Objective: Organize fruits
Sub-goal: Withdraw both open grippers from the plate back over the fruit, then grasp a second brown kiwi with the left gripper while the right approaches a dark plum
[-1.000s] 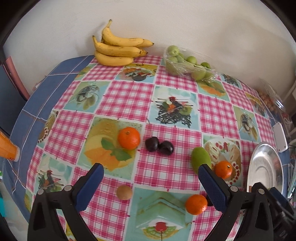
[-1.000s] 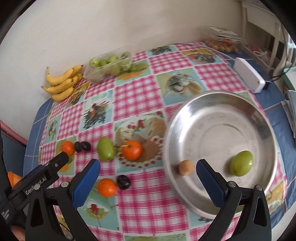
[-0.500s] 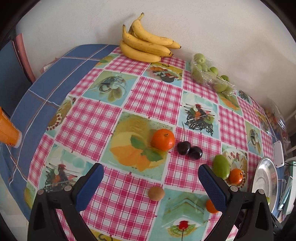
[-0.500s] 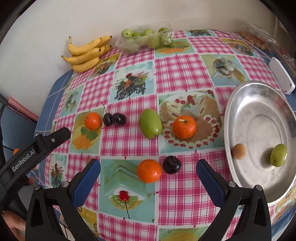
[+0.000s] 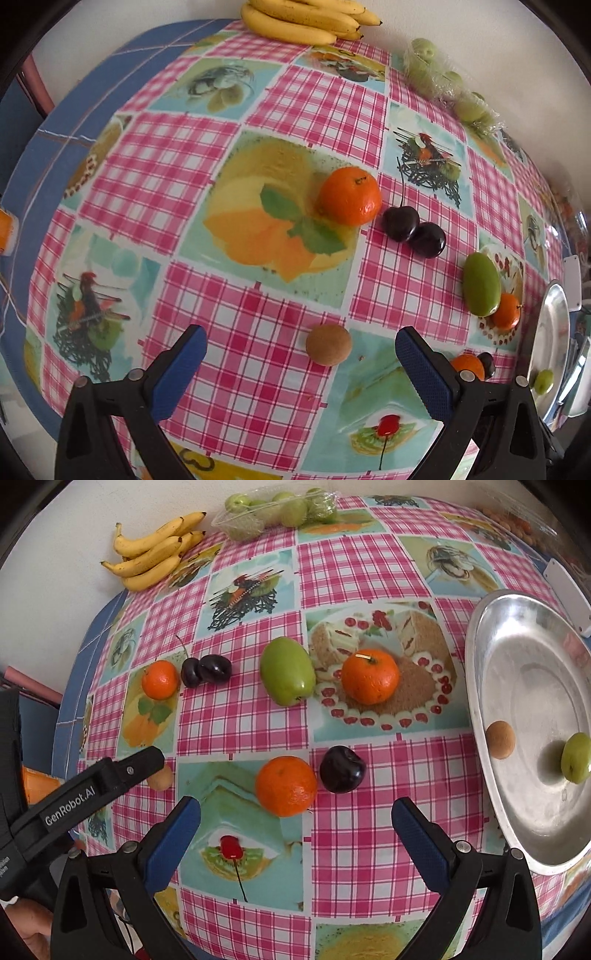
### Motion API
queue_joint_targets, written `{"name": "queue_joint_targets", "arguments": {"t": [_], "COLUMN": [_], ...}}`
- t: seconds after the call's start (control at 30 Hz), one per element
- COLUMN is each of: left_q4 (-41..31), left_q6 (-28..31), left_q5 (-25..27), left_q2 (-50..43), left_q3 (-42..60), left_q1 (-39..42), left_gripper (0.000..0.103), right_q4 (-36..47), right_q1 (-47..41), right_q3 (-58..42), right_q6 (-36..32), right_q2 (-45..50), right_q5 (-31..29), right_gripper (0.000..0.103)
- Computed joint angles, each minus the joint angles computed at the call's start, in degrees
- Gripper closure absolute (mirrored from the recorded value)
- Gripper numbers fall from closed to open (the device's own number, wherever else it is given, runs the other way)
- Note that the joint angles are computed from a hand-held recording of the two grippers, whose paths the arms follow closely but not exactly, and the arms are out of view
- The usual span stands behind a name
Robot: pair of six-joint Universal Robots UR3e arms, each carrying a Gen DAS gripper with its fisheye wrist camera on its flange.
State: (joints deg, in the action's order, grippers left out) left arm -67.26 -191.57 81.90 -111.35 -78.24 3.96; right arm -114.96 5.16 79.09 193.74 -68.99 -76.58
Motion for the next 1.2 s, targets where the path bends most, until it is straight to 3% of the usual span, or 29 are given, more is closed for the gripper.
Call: {"name": "queue_joint_targets", "arguments": {"t": [0.13, 0.2, 0.33, 0.43, 0.5, 0.83, 1.0, 1.2], "left_q4": [1.31, 1.74, 1.19, 0.63, 0.42, -0.42, -0.63, -0.89], "left_q6": [0.17, 0.25, 1.02, 1.31, 1.32, 1.68, 2.14, 2.43], "left_q5": [-1.41, -2.80, -4.00, -5.28, -6.03, -7.53, -8.82, -9.48], "left_q2": [0.28, 0.18, -0.65, -1.10, -1.34, -2.65, -2.11, -2.78], "left_q3": [-0.95, -0.94, 0.27, 0.87, 0.93, 1.78, 1.03, 1.77], "left_q1": [0.09, 0.28, -0.04, 0.08, 0.29, 0.20, 1.05, 0.68], "left_gripper": [0.002, 0.010, 0.019, 0.028, 0.035, 0.065, 0.073, 0.074], "right_q4": [-1.94, -3.31, -4.98, -5.07, -5.42, -5.50, -5.97, -5.77], "right_q1": [-0.94, -1.27, -2.32, -2.98, -3.22, -4.45, -4.84, -5.59], "right_q3": [1.53, 2.21, 3.23, 3.67, 4.01, 4.59, 4.67, 5.74], "right_q6": [1.12, 1.55, 2.61, 3.19, 3.64, 4.02, 4.13, 4.56], "right_q2": [-1.13, -1.87, -2.54, -2.30, -2.06, -1.57, -1.24, -2.01], "right_q5": [-0.30, -0.68, -0.26, 0.11, 0.13, 1.15, 1.90, 3.11], "right_gripper": [0.001, 0.004, 0.034, 0.037, 0.046, 0.058, 0.066, 0.075]}}
